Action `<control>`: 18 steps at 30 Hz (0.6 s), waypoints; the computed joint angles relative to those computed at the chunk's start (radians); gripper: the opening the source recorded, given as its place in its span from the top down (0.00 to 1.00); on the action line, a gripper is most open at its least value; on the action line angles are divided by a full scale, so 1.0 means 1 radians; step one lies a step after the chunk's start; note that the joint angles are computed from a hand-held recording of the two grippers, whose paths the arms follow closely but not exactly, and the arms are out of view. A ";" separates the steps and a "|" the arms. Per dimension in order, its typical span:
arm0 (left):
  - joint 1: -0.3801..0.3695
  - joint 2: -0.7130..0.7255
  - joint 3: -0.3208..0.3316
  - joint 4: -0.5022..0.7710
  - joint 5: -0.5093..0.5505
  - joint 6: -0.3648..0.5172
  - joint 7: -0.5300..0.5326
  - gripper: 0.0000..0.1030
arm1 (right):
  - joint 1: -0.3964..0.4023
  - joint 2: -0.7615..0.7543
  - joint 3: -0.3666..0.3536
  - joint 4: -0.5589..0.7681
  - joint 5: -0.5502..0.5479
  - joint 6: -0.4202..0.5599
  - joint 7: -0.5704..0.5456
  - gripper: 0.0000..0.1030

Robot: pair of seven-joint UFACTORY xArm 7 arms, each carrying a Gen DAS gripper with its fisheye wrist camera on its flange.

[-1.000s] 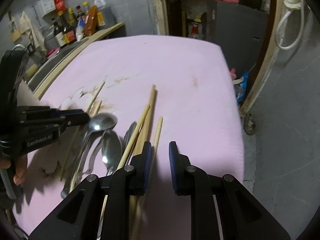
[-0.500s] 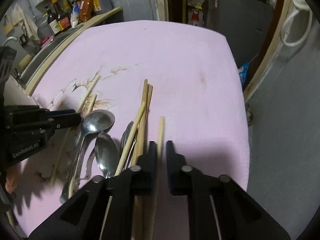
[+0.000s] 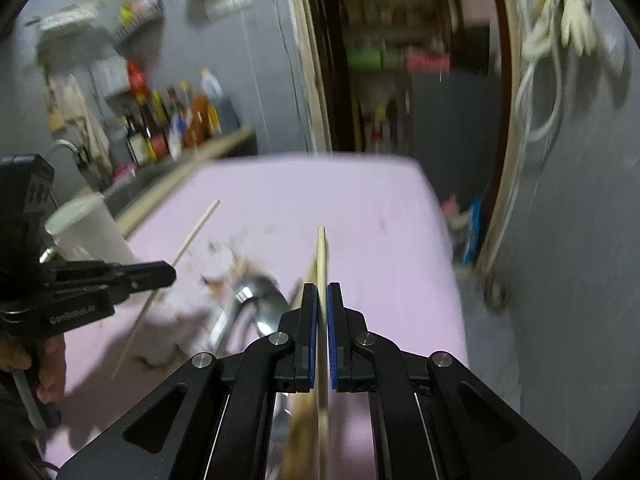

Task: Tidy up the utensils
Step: 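Lift the chopsticks and carry both toward the white utensil holder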

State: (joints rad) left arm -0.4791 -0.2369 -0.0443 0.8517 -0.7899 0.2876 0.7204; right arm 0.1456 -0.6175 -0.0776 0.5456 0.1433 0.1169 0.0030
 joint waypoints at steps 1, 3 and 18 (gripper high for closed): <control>-0.015 -0.022 0.007 -0.012 -0.030 -0.028 0.037 0.98 | -0.026 -0.015 0.033 -0.016 -0.012 -0.043 0.013 0.97; -0.043 -0.042 0.021 -0.010 -0.064 -0.067 0.086 0.98 | -0.094 -0.030 0.125 -0.036 -0.045 -0.149 0.058 0.97; -0.242 -0.236 0.326 -0.016 -0.075 -0.277 0.248 0.98 | -0.121 0.253 0.313 0.288 -0.089 -0.514 0.133 0.98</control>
State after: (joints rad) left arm -0.7210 -0.4732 0.2822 0.8357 -0.8653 0.0107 0.9683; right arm 0.0245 -0.3648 0.2358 0.8337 0.0547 -0.3969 0.1361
